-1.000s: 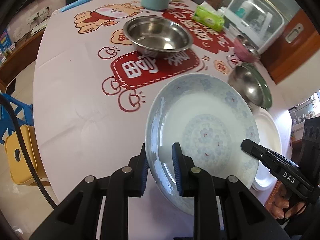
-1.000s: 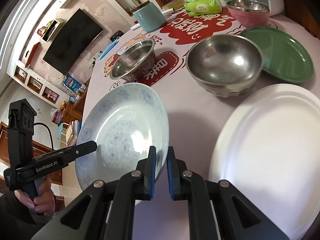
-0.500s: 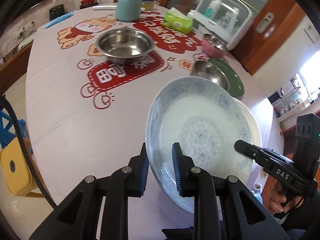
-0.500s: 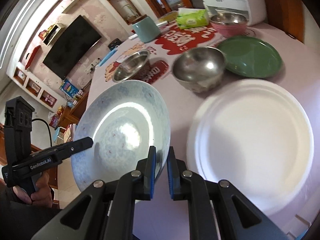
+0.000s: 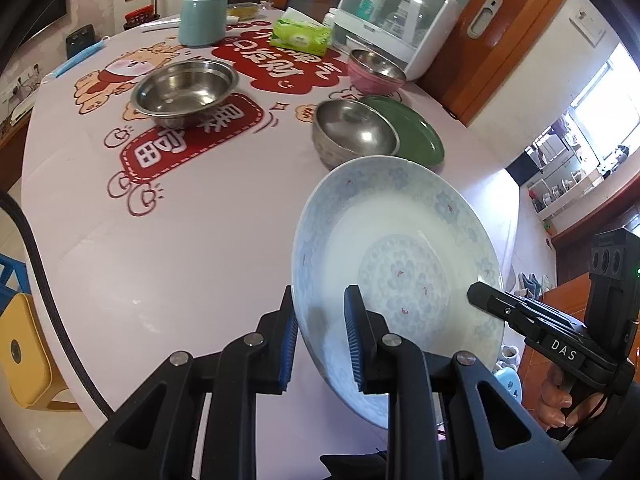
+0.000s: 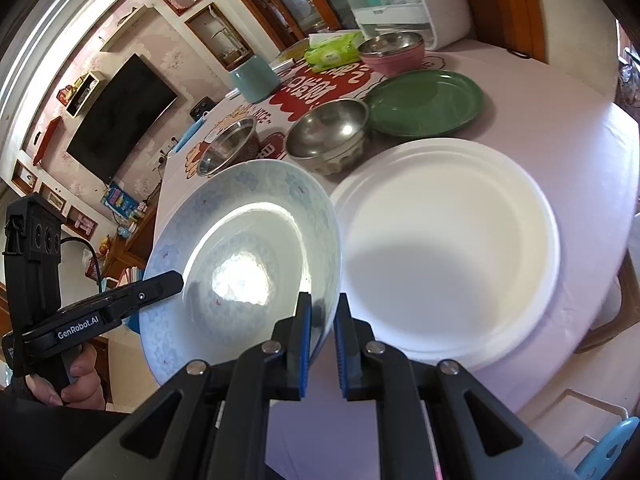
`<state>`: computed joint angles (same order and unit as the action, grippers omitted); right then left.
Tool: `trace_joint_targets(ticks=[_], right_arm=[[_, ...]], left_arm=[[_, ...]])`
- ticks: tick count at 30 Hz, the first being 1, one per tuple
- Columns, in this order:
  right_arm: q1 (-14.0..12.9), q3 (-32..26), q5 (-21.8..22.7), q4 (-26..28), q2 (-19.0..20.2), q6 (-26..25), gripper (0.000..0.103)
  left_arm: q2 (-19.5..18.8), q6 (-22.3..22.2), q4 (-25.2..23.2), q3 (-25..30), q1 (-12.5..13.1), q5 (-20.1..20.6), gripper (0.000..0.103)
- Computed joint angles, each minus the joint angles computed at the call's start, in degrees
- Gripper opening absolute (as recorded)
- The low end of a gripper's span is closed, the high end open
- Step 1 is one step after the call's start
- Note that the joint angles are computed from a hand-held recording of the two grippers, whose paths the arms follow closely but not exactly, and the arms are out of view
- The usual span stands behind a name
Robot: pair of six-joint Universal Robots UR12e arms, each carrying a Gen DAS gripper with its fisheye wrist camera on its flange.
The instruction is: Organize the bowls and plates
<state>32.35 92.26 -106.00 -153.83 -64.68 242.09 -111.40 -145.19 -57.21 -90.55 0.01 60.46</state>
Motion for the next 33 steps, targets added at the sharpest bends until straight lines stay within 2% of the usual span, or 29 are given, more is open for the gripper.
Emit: trace_joint_targets(ticks=[6,15,26,33], right_arm=[[-0.3,2.4,-0.1,1.0,-2.0,-0.3,0.010],[-3.0,6.4,3.6,2.0,-5.2,-2.8,0.010],[-8.0,9.3,11.7,5.5,-7.2,-10.3,0.011],[-11.3,9.7,17.1,7.8,-7.1,-17.7,0.012]], left_arm=[[0.3,-1.2,-0.3,-0.9,-1.3,0.1,0.021],[-0.2,-4.3,-0.3,-1.2,-4.2,2.1,0.021],[-2.1,-11.4,1.1,-0.7,-8.0,5.5,0.021],[-3.5,-16.4,2.1,-0.1,-9.8,8.5,0.021]])
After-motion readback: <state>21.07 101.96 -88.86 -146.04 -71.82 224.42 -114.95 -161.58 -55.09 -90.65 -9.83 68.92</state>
